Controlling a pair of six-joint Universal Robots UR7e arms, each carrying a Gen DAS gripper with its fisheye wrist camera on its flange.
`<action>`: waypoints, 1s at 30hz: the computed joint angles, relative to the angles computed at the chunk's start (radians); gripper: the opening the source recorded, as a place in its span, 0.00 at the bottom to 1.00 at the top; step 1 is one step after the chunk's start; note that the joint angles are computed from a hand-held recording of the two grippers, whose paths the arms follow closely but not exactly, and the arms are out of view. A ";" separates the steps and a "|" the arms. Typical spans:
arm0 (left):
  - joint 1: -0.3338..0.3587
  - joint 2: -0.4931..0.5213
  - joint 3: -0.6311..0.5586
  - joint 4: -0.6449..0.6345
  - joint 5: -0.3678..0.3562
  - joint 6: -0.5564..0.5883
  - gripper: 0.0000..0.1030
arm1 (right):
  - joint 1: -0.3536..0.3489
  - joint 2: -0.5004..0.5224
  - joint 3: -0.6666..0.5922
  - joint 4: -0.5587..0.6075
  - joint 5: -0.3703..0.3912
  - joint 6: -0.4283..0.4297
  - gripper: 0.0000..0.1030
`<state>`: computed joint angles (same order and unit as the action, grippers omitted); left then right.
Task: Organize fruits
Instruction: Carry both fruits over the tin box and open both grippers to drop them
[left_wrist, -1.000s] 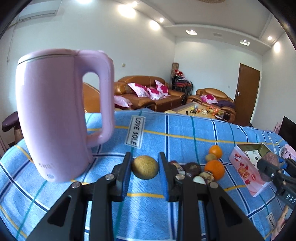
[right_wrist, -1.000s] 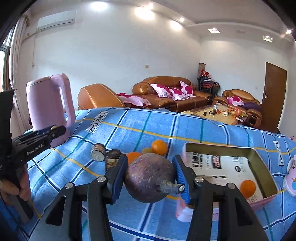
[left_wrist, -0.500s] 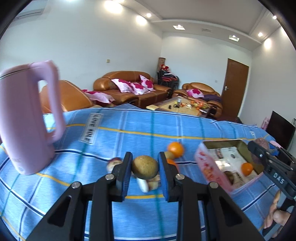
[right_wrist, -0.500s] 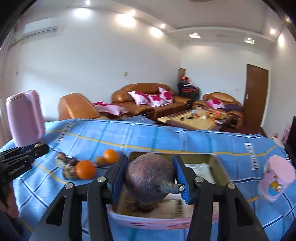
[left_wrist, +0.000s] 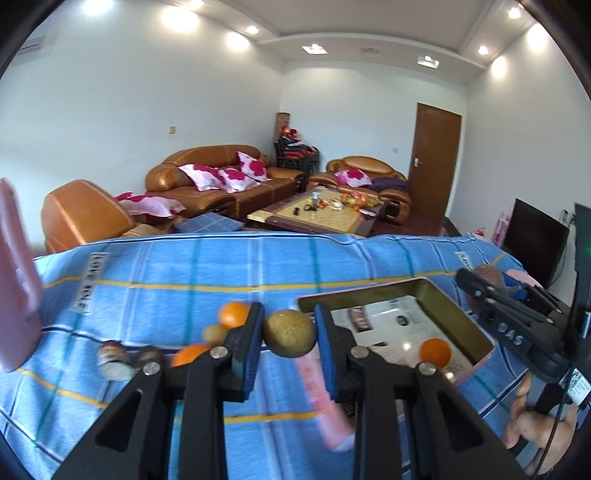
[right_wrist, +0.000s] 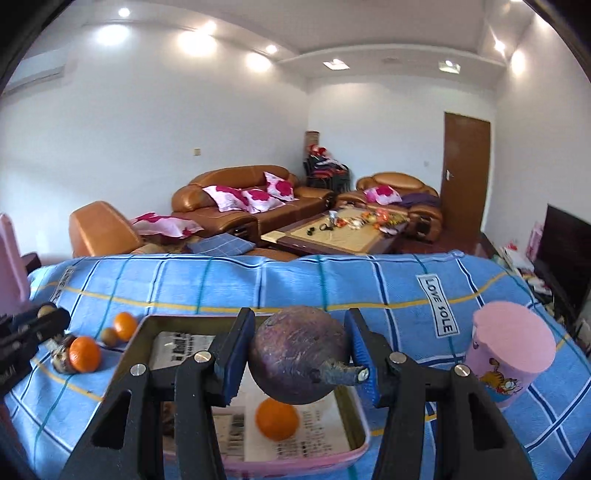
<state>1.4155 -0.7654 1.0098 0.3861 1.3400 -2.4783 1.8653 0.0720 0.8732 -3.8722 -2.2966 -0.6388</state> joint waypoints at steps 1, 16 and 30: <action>-0.011 0.016 -0.007 0.001 -0.013 0.002 0.29 | -0.002 0.003 -0.010 0.008 -0.010 0.002 0.51; -0.057 0.185 -0.162 0.079 -0.144 -0.017 0.29 | -0.033 -0.042 0.027 0.190 -0.027 0.186 0.51; -0.052 0.237 -0.254 0.175 -0.149 -0.034 0.29 | -0.042 -0.040 0.016 0.338 -0.012 0.235 0.52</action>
